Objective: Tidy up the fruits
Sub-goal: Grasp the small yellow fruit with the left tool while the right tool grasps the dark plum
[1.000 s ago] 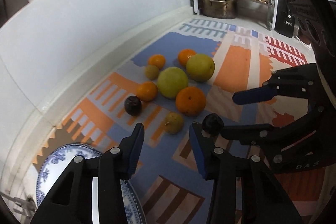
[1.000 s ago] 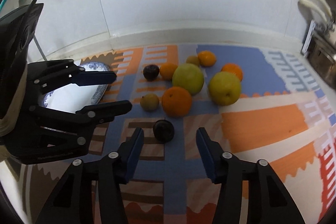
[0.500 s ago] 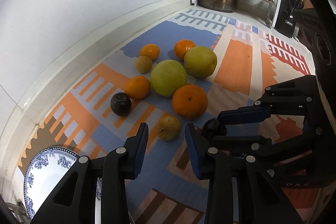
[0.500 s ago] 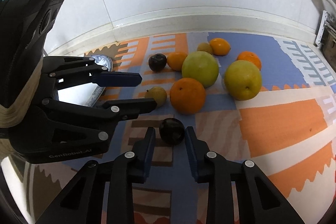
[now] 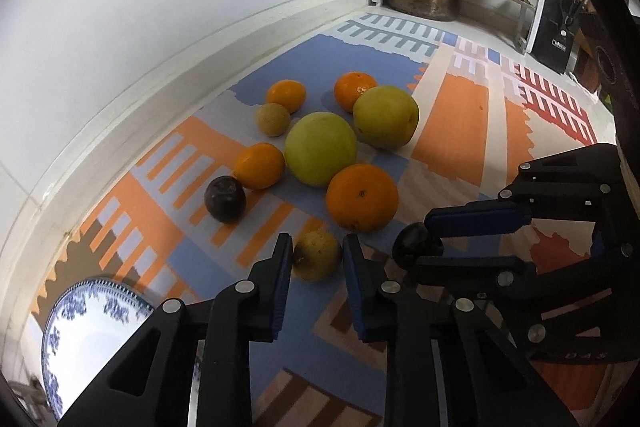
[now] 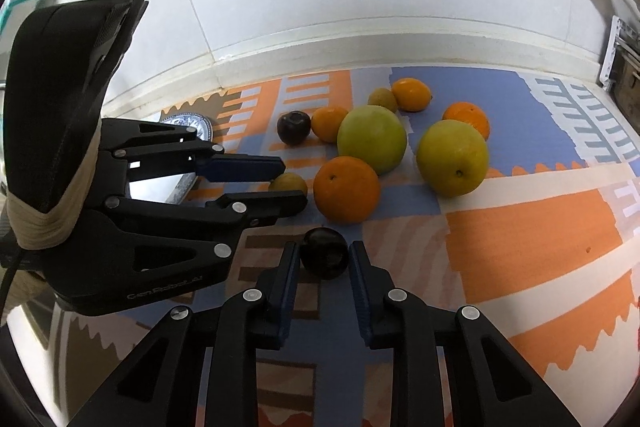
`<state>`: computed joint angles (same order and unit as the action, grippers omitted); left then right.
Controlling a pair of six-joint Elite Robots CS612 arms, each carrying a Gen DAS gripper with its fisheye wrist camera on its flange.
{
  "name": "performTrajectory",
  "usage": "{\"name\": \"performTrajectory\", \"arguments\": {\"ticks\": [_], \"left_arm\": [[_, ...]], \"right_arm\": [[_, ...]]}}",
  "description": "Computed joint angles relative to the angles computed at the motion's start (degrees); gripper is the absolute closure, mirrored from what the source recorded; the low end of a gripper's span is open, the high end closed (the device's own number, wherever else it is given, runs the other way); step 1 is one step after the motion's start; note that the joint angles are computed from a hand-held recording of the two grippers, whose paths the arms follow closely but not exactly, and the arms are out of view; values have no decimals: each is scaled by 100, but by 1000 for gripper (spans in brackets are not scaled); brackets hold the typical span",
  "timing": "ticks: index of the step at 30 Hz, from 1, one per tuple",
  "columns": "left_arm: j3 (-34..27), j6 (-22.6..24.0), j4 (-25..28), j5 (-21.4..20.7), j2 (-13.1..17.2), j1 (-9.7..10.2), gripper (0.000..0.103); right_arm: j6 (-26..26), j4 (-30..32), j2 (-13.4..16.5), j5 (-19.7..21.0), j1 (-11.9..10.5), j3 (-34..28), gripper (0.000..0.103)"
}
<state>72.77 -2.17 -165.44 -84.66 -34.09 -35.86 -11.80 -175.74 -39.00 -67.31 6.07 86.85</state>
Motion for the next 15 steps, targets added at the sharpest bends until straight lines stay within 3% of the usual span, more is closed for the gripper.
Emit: {"name": "performTrajectory", "arguments": {"ticks": [9,15], "left_arm": [[722,-780,-557,605,-426,-99,77],[1256,-1396,-873,1283,-745,-195,77]], "right_arm": [[-234,-232,-109,269,21,124,76],[-456,-388,-176,543,61,173,76]]}}
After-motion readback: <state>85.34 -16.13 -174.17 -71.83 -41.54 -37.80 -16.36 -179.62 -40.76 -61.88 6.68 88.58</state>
